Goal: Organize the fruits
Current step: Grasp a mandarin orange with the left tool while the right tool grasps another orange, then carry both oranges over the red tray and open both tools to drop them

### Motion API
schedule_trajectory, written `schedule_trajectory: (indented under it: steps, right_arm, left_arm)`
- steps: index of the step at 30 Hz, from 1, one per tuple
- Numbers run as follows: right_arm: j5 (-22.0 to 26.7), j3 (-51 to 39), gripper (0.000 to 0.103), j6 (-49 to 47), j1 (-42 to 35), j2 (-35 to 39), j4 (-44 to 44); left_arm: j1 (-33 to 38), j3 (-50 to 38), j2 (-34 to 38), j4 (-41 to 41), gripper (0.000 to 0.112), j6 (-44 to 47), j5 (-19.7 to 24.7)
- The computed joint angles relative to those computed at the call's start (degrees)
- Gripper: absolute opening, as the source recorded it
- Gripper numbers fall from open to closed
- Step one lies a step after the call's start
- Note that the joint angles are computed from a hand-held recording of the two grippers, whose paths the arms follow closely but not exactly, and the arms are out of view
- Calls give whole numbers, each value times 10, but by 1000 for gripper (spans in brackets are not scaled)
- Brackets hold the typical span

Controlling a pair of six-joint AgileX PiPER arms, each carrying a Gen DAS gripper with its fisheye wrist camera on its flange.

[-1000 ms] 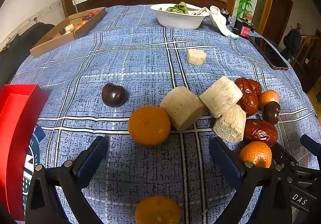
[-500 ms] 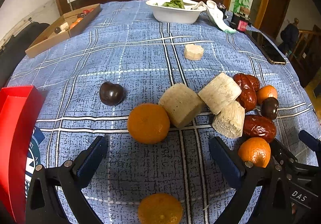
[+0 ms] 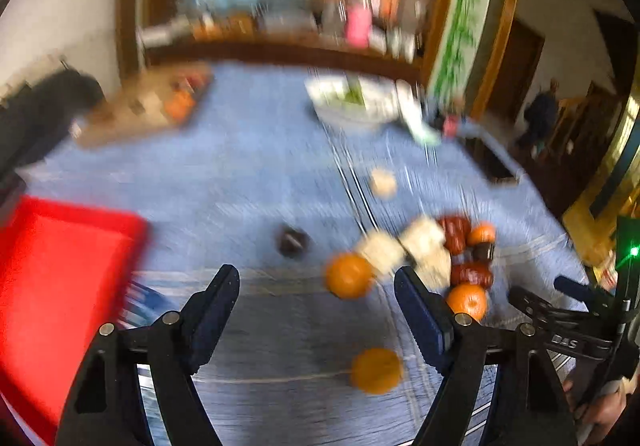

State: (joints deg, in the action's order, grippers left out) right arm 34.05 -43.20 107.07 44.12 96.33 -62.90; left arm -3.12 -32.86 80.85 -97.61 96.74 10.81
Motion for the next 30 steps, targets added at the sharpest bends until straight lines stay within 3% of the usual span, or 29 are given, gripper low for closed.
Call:
schedule_trajectory:
  steps: [3, 5, 8, 10, 11, 14, 17, 21, 23, 24, 30]
  right_arm:
    - [1, 26, 103, 66, 45, -45, -77]
    - [-10, 28, 103, 77, 63, -54, -102]
    - [-42, 7, 101, 61, 69, -37, -102]
    - [-55, -16, 79, 27, 67, -15, -72]
    - [-71, -26, 73, 8, 59, -5, -56]
    - [-111, -45, 64, -30, 36, 19, -18]
    - [-115, -57, 63, -23, 34, 35, -21]
    - [-127, -83, 63, -49, 24, 61, 1]
    - [-126, -86, 53, -62, 25, 64, 8]
    - [-135, -86, 37, -79, 21, 66, 23]
    - [-169, -68, 34, -51, 7, 59, 1]
  left_arm:
    - [122, 27, -44, 54, 83, -5, 107]
    - [158, 29, -48, 124, 83, -58, 135]
    - [175, 36, -28, 149, 83, -57, 170]
    - [169, 41, -12, 151, 74, -39, 185]
    - [162, 42, -6, 155, 68, -35, 188]
    - [131, 44, 9, 149, 62, -17, 192]
    - [96, 43, 21, 153, 62, -14, 192]
    - [28, 45, 36, 121, 62, 17, 135]
    - [12, 39, 47, 125, 62, 9, 126]
    - [4, 36, 52, 130, 62, 3, 121]
    - [-67, 7, 92, 159, 59, -49, 65]
